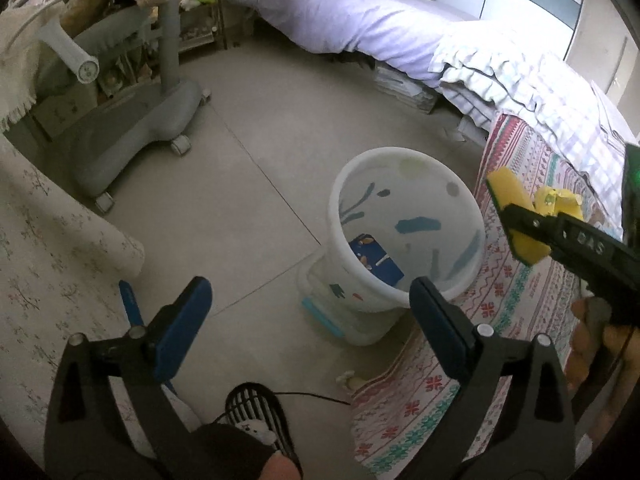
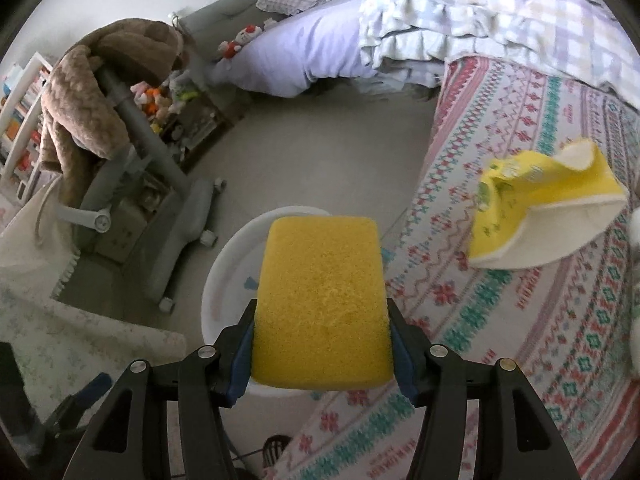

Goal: Collect trash
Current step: 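Carry both items over the wastebasket and open both grippers to drop them, then grasp the yellow snack bag with the left gripper while the right grasps a white bottle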

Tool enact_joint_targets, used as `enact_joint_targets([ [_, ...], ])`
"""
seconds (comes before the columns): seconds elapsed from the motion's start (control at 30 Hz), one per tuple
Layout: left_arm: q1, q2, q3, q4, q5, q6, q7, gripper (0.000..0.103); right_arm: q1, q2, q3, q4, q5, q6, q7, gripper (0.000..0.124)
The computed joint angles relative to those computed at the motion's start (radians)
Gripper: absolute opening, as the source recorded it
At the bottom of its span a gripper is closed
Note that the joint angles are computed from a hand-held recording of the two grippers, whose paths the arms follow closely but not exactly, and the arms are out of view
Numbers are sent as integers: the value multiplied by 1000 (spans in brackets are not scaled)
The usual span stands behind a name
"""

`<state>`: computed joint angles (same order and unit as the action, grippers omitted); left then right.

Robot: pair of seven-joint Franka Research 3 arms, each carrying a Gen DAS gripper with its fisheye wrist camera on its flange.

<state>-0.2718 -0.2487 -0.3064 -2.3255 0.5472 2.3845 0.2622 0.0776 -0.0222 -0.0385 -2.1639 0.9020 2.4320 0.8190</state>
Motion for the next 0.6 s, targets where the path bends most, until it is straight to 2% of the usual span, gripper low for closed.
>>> enact_joint_targets([
  [0.07, 0, -2, 0, 0, 5, -3, 2, 99, 2, 3, 0, 10, 34, -17, -33, 66],
  [0.13, 0, -3, -1, 2, 6, -4, 6, 99, 3, -3, 2, 7, 43, -5, -33, 82],
  [0.27, -3, 8, -8, 18, 21, -16, 13, 100, -6, -19, -9, 4, 68, -9, -16, 84],
  [0.6, -39, 56, -20, 78, 21, 7, 32, 100, -64, -153, -59, -88, -156, 24, 35, 84],
])
